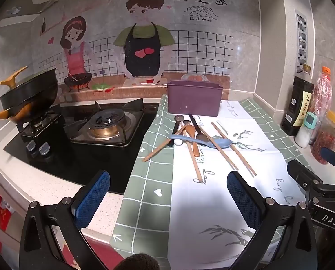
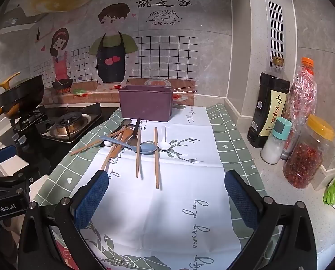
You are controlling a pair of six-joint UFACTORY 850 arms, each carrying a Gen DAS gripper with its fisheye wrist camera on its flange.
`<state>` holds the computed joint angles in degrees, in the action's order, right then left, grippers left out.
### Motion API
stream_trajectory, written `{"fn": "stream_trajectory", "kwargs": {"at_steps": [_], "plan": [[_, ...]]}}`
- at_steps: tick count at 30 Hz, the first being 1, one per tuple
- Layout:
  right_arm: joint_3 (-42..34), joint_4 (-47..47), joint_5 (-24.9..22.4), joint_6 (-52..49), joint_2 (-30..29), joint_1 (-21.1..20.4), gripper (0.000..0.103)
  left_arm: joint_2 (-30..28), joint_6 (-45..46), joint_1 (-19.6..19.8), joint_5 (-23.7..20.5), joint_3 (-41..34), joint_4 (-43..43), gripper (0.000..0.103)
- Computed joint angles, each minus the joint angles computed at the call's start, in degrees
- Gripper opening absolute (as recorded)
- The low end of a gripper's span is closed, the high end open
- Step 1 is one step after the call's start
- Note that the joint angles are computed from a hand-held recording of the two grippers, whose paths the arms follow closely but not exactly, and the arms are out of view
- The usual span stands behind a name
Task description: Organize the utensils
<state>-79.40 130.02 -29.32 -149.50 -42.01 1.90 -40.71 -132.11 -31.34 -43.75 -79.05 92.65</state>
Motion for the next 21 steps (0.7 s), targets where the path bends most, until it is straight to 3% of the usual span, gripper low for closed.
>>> {"fn": "stream_trajectory", "kwargs": {"at_steps": [21], "plan": [[-0.39, 0.62, 0.25, -0.49, -0.31, 0.06, 0.103, -0.77, -0.27, 0.29, 1.54, -0.82, 0.79, 0.103]]}}
